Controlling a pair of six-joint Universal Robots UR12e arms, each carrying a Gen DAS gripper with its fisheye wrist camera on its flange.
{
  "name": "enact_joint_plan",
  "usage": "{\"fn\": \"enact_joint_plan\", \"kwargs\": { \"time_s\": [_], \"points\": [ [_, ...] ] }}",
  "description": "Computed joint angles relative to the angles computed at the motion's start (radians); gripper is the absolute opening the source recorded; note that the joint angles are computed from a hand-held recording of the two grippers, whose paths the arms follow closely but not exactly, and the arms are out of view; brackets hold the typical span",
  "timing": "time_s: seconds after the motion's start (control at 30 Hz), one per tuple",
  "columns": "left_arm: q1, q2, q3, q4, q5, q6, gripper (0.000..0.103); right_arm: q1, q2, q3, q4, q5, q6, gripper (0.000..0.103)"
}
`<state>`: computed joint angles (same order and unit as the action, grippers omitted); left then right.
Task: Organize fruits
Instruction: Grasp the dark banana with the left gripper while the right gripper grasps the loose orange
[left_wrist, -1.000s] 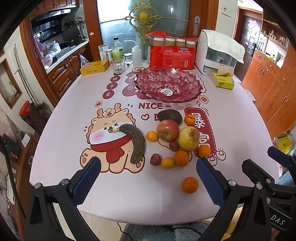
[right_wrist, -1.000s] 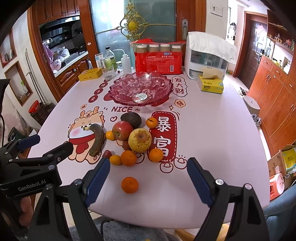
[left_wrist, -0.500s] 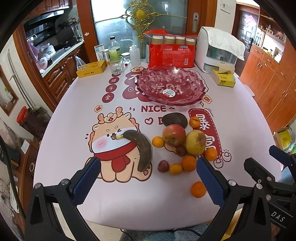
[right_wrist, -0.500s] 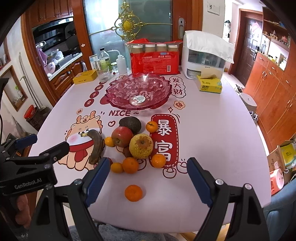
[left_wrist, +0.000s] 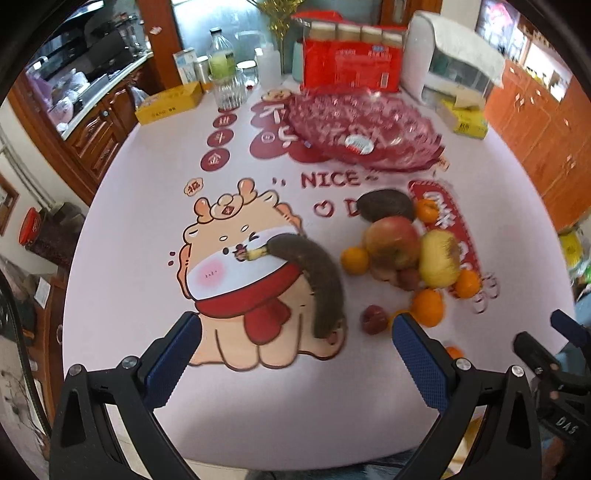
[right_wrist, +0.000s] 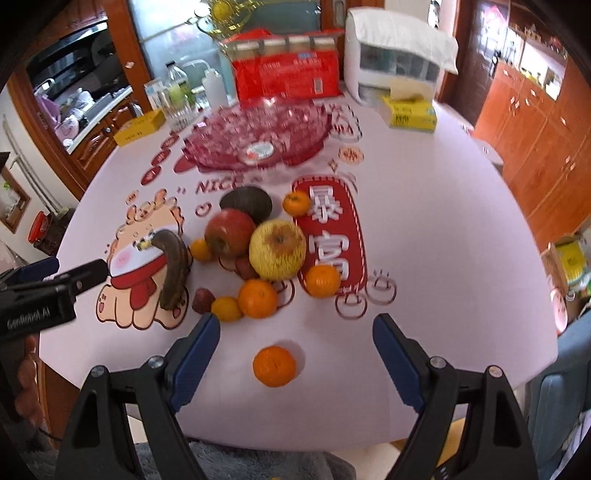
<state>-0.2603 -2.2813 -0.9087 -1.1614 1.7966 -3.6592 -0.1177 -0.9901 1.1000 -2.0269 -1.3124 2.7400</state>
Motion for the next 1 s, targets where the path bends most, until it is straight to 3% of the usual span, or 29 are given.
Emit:
{"fn": "enact_joint_plan", "kwargs": {
  "time_s": [0.3, 0.57, 0.83, 1.0],
  "points": [
    [0.046, -0.037, -0.012, -0.022, -0.132, 0.055, 0.102, 0.0, 0.02, 0.03, 0.089, -0.024, 0.107, 0.077],
    [0.075, -0.098, 0.029, 0.032, -0.24, -0.049, 0.098, -0.007, 0.013, 0.082, 0.105, 0.01, 0.164, 0.075],
    [0.062, -0.162, 0.116, -0.023, -0.203, -0.092, 0.091, 0.013, 0.025, 0.09, 0.079, -0.023, 0.14, 0.065],
    [0.049, -0.212, 0.204, -0.115, -0.178, -0.063, 0.077, 0.021, 0.038, 0.081, 0.091, -0.042, 0.128, 0.056]
  ]
}}
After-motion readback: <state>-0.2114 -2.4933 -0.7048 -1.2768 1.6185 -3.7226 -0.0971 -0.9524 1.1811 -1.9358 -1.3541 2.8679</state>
